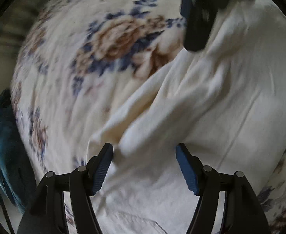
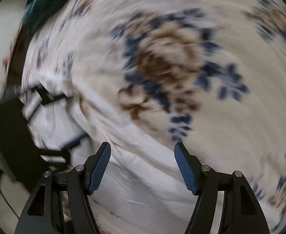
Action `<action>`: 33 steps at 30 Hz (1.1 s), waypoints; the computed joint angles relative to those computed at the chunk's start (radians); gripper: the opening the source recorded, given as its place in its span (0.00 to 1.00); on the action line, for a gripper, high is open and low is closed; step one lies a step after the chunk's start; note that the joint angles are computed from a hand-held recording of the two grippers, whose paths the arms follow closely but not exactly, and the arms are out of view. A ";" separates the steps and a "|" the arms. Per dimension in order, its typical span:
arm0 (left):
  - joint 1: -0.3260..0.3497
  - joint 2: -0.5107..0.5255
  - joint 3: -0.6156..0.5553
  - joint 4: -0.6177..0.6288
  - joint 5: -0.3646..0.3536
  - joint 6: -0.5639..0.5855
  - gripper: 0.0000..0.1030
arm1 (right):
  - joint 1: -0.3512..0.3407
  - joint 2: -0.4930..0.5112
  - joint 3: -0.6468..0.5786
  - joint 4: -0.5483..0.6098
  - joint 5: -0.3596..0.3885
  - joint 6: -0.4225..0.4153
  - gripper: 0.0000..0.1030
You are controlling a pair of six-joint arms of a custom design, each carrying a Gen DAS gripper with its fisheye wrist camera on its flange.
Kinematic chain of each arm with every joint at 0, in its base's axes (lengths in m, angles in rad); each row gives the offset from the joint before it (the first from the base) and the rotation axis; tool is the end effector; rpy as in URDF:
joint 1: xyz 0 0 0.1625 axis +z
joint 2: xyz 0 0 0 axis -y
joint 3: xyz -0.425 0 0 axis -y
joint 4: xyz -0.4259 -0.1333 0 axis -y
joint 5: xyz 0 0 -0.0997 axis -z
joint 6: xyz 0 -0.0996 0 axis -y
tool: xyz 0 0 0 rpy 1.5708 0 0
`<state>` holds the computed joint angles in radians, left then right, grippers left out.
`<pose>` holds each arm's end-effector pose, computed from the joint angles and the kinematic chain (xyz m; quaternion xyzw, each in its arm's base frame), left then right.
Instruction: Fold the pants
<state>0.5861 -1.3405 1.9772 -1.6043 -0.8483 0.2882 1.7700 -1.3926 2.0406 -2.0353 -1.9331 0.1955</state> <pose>-0.2891 -0.4310 0.2050 0.6153 0.6559 0.1460 0.4121 0.1942 -0.4667 0.2139 0.0183 -0.9795 -0.0532 0.1936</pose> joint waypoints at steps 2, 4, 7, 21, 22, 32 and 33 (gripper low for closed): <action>0.000 -0.043 0.022 0.003 0.009 -0.077 0.63 | 0.018 0.044 0.000 -0.011 -0.028 -0.038 0.55; 0.008 -0.075 0.031 0.019 -0.006 -0.152 0.63 | 0.023 0.060 0.014 -0.048 -0.024 -0.058 0.24; 0.035 -0.101 0.045 0.068 0.002 -0.261 0.63 | 0.046 0.062 0.046 -0.117 -0.077 -0.043 0.09; 0.039 -0.006 -0.008 -0.109 -0.009 0.034 0.63 | -0.044 -0.135 0.139 -0.155 0.084 0.097 0.14; 0.050 0.021 -0.026 -0.103 -0.027 0.066 0.63 | -0.042 -0.133 0.132 -0.145 0.085 0.091 0.25; -0.009 0.012 0.067 -0.152 -0.081 0.281 0.13 | -0.045 -0.070 0.050 -0.073 0.028 0.065 0.46; -0.027 -0.021 0.101 -0.187 -0.067 0.274 0.12 | -0.045 -0.066 0.047 -0.078 0.034 0.059 0.46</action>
